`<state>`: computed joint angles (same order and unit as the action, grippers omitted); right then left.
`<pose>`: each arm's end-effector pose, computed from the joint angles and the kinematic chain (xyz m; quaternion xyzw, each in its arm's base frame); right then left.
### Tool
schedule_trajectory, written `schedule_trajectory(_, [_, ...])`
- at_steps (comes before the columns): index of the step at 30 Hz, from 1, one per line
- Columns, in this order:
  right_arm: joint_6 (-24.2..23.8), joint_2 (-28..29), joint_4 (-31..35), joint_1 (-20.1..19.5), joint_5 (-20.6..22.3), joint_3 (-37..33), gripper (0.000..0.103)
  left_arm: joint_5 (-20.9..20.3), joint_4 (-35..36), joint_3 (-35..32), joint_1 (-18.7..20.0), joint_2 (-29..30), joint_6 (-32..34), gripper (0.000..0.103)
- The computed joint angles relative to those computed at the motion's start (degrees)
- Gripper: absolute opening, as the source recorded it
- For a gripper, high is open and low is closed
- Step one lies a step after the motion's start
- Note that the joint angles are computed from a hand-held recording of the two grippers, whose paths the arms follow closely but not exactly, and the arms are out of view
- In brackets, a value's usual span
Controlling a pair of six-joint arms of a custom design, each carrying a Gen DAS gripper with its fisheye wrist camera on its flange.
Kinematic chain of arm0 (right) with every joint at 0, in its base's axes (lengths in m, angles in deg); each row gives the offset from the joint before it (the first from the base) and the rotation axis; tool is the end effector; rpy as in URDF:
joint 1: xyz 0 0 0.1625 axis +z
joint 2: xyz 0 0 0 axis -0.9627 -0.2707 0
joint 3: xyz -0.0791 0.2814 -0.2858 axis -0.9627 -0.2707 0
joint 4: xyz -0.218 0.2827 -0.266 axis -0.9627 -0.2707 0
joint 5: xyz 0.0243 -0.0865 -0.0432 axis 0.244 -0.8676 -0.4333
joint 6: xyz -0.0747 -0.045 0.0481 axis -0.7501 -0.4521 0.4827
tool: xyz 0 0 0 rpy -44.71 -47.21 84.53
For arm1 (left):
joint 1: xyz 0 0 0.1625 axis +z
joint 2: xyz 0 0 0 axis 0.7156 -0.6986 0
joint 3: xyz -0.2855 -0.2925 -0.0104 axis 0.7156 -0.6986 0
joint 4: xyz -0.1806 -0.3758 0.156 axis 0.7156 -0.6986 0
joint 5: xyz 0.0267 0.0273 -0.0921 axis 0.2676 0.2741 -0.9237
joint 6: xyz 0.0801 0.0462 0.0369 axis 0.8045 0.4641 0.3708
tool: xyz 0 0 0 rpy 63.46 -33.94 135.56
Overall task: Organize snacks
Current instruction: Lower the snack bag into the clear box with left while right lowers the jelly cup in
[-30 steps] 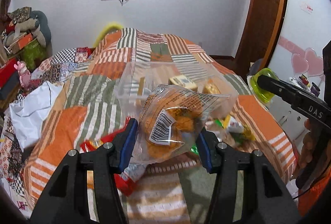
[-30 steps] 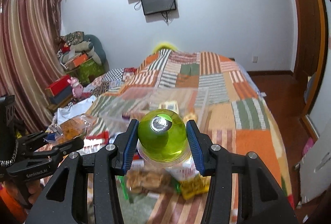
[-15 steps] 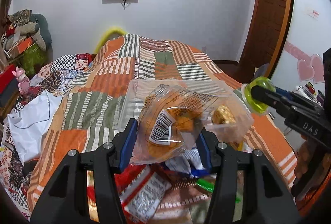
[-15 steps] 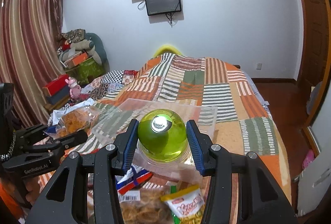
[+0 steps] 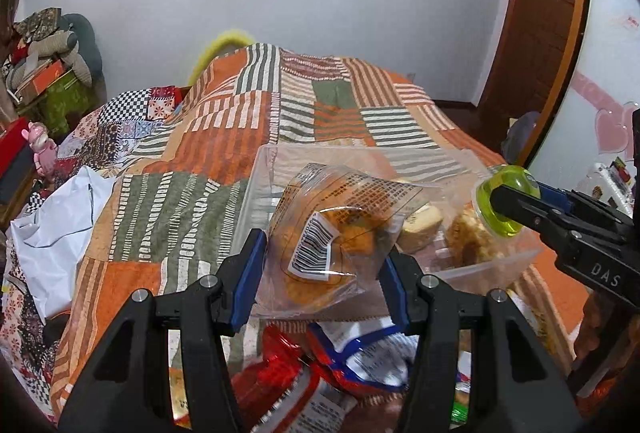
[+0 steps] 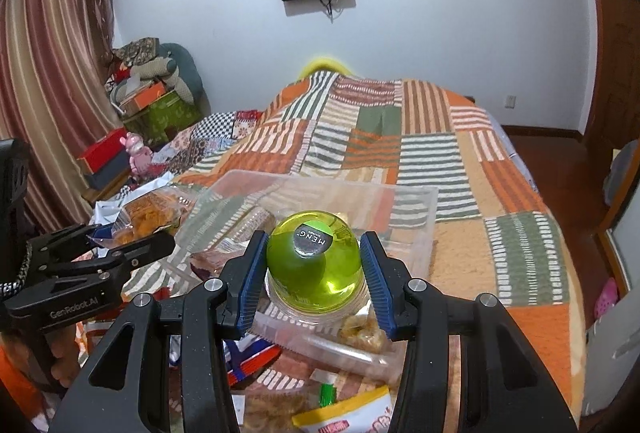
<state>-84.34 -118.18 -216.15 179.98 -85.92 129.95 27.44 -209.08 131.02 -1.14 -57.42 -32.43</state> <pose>0.2221 -0.4726 0.2473 0.1829 -0.8655 0.3983 0.2425 -0.2949 -0.5710 0.1372 0.2768 0.8749 -0.3102 0.2484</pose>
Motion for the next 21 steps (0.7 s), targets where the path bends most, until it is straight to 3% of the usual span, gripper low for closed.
schedule_trajectory(17, [0.9,2.5,9.5,-1.8,-0.6,-3.2,0.044,3.5,0.8,-5.3,1.5,5.2,3.9,0.054])
schedule_trajectory(21, [0.3,2.7,10.0,-1.5,-1.4,-3.4,0.045,2.4,3.2,-5.7,1.6,5.1,2.9,0.062])
